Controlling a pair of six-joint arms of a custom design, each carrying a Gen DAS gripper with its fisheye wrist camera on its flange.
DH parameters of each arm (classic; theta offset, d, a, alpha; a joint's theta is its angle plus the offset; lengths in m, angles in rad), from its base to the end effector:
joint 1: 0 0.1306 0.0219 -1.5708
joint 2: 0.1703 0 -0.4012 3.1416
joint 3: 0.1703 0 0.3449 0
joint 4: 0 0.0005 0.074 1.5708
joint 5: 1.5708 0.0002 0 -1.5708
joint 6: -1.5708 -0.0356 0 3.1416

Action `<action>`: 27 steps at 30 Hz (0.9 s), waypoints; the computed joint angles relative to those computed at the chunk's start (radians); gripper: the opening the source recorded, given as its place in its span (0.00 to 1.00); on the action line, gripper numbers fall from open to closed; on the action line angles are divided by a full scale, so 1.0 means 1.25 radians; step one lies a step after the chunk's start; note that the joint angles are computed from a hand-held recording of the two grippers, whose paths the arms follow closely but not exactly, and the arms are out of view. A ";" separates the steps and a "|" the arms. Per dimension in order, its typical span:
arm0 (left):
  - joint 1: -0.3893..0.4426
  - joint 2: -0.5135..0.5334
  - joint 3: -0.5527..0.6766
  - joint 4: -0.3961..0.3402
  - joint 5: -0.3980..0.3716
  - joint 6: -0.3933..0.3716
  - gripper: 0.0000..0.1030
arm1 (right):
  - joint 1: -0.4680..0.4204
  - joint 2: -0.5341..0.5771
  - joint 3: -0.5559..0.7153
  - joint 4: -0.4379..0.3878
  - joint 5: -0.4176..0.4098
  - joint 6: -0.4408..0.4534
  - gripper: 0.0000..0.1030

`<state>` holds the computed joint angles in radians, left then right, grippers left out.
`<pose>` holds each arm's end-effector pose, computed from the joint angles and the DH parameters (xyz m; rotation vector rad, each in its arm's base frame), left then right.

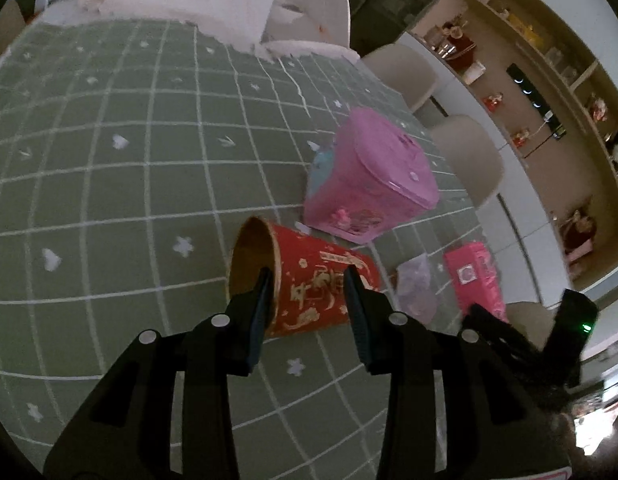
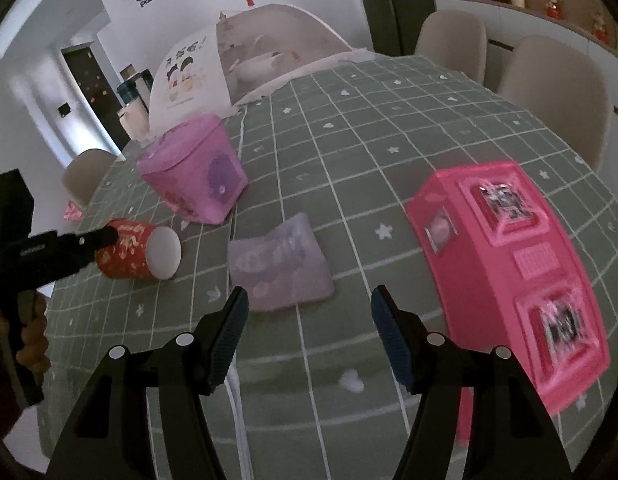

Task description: Collect trash

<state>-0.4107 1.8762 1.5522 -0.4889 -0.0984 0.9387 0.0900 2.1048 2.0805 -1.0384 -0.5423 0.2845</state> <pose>0.5583 -0.2399 0.2978 -0.6835 2.3453 -0.5136 0.6728 0.0787 0.3366 -0.6473 2.4402 0.6332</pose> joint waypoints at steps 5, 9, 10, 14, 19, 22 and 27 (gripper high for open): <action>0.006 0.010 0.013 0.021 0.041 -0.020 0.22 | 0.024 0.053 0.069 -0.015 0.020 -0.031 0.59; 0.004 0.002 0.028 0.017 0.054 -0.074 0.06 | 0.042 0.086 0.110 -0.045 0.030 -0.021 0.59; 0.002 0.002 0.037 0.004 0.049 -0.083 0.03 | 0.047 0.088 0.110 -0.043 0.032 -0.021 0.59; 0.006 -0.009 0.033 -0.015 0.056 -0.077 0.03 | 0.060 0.091 0.115 -0.038 0.039 -0.009 0.62; 0.010 -0.018 0.025 -0.011 0.064 -0.064 0.03 | 0.079 0.078 0.095 -0.029 0.108 0.047 0.65; 0.006 -0.016 0.041 -0.015 0.059 -0.074 0.03 | 0.100 0.047 0.043 -0.002 0.192 0.129 0.65; -0.003 -0.004 0.068 -0.023 0.055 -0.083 0.03 | 0.083 0.026 0.000 0.010 0.171 0.143 0.63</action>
